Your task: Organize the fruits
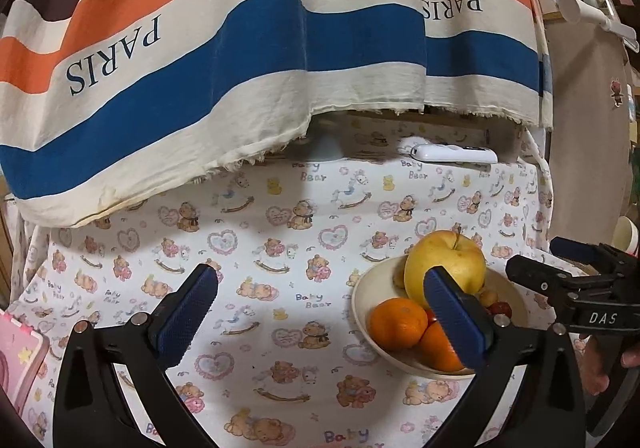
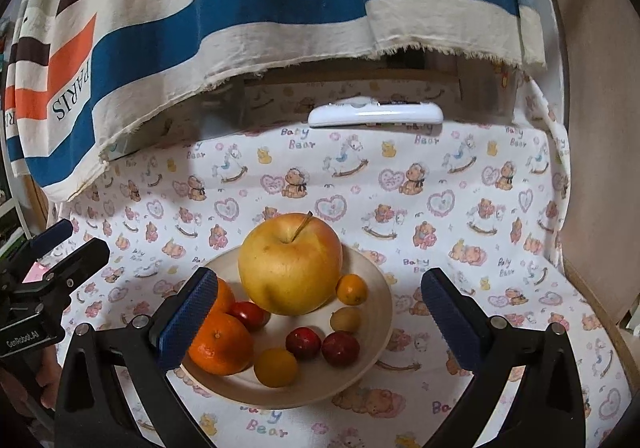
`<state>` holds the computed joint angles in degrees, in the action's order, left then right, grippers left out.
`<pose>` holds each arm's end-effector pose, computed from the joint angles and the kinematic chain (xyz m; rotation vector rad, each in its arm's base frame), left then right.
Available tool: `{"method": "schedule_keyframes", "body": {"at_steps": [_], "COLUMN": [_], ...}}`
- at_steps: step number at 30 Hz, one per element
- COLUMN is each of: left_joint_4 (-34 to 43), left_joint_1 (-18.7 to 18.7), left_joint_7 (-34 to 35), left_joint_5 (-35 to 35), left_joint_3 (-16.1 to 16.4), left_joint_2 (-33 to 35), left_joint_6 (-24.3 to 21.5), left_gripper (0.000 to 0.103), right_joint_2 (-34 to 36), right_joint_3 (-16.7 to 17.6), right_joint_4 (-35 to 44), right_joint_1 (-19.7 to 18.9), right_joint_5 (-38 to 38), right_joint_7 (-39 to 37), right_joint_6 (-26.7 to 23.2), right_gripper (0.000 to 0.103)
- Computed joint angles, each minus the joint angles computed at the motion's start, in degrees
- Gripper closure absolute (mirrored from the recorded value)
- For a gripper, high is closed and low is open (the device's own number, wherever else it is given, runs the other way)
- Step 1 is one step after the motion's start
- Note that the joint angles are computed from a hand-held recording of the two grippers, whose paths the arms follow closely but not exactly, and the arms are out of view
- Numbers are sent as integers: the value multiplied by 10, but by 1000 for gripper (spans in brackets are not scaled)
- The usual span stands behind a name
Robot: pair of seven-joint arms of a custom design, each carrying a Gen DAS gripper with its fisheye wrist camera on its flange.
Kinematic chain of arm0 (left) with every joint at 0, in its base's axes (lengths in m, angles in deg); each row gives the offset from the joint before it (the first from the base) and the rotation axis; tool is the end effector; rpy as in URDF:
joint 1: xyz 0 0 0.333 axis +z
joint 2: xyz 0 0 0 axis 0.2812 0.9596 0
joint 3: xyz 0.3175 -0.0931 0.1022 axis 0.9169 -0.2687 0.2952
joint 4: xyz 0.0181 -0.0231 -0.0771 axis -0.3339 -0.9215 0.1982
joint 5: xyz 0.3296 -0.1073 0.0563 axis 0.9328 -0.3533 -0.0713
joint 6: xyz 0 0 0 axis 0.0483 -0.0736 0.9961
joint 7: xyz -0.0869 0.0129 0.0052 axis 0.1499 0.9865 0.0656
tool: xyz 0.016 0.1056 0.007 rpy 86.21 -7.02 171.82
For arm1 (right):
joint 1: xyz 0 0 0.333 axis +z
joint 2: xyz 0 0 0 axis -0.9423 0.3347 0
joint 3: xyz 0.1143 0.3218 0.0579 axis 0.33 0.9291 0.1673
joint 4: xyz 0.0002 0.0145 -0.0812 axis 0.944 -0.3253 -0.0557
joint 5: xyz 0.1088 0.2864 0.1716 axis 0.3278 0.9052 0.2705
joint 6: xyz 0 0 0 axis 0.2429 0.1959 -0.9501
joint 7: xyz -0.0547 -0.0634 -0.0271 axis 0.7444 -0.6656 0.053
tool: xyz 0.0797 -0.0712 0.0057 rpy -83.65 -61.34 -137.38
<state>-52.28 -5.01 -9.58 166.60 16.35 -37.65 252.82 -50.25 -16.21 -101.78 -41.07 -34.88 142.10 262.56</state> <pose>0.6630 -0.3025 0.4930 -1.3258 1.6142 -1.1676 0.6685 0.1589 0.4888 -1.5231 1.4626 -0.8859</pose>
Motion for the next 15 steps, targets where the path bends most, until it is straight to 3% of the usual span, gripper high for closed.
{"method": "schedule_keyframes", "body": {"at_steps": [7,15], "left_joint_4": [1,2], "left_joint_1": [-1,-1], "left_joint_7": [4,5], "left_joint_5": [-4,-5], "left_joint_3": [1,2], "left_joint_2": [1,2], "left_joint_6": [-2,1], "left_gripper": [1,1], "right_joint_2": [4,4], "right_joint_3": [-19,7], "right_joint_4": [-4,4], "right_joint_1": [32,24], "right_joint_5": [16,53], "right_joint_7": [-46,-110], "right_joint_6": [36,58], "right_gripper": [1,1]}}
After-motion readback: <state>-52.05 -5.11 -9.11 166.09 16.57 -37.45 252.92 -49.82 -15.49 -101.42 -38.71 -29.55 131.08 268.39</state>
